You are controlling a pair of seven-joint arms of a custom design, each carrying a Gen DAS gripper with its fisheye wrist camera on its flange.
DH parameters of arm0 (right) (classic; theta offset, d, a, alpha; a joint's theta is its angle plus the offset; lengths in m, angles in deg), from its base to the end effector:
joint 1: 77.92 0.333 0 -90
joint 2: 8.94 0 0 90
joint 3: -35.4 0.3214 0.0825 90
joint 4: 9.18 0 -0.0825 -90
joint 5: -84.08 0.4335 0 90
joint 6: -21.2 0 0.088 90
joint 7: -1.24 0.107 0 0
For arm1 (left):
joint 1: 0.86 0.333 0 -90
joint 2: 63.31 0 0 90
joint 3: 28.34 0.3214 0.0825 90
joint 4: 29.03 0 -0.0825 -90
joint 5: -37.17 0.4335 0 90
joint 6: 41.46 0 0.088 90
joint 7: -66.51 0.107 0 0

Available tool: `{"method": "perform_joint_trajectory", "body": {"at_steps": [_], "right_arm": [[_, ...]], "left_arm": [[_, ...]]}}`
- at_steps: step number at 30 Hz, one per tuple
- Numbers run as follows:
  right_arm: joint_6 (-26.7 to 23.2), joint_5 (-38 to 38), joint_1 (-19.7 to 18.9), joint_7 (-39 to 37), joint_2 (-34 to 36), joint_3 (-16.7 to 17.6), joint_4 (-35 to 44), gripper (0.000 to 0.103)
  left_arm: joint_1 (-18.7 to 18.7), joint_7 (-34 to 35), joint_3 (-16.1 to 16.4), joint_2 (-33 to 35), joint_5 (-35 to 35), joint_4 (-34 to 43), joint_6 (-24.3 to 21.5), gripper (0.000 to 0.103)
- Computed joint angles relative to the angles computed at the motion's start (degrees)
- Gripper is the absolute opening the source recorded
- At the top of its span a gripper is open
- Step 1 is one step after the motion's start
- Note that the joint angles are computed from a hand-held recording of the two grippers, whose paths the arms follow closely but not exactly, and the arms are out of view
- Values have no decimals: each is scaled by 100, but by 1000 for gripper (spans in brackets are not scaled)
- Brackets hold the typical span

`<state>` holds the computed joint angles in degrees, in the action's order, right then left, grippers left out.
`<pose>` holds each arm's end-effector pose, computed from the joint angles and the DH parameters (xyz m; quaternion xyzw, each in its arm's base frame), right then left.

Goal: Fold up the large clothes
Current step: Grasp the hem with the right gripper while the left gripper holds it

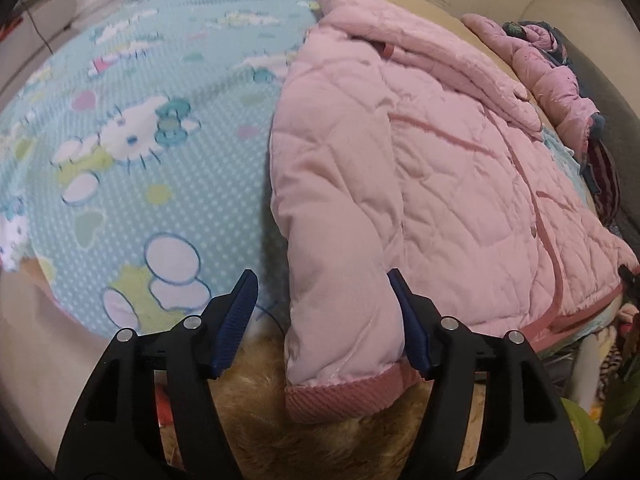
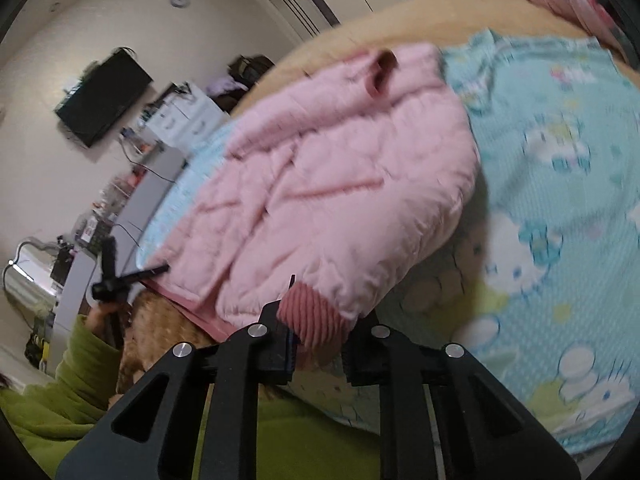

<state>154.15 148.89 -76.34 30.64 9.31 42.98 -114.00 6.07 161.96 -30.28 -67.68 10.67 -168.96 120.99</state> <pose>0.6875 0.1217 0.3660 -0.7595 0.4745 0.0806 0.4377 0.5391 0.0702 0.3486 -0.8061 0.5340 -0.2347 0.0994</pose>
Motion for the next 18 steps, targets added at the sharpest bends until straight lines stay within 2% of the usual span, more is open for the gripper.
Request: {"method": "perform_joint_trajectory", "body": {"at_steps": [1, 2, 3, 4, 5, 7, 18], "right_arm": [[-57, 123, -42, -60, 14, 19, 45, 16], [-93, 227, -64, -102, 35, 34, 94, 16], [-112, 352, -91, -180, 45, 46, 125, 16], [-116, 407, -93, -216, 51, 46, 138, 16], [-118, 451, -92, -249, 61, 44, 159, 16], [-101, 536, -70, -297, 76, 56, 230, 16], [66, 1149, -84, -755, 138, 91, 481, 15]], "left_arm": [[-11, 127, 4, 19, -153, 21, -61, 51], [-223, 594, 184, 39, -676, 64, -153, 30], [-234, 704, 165, 38, -797, 75, -155, 27], [-67, 538, -54, 28, -516, 41, -24, 24], [-77, 259, -74, 2, -91, 23, 40, 19], [-90, 73, -144, -80, 279, -8, 245, 15], [-448, 721, 59, -334, -612, 340, 961, 12]]}}
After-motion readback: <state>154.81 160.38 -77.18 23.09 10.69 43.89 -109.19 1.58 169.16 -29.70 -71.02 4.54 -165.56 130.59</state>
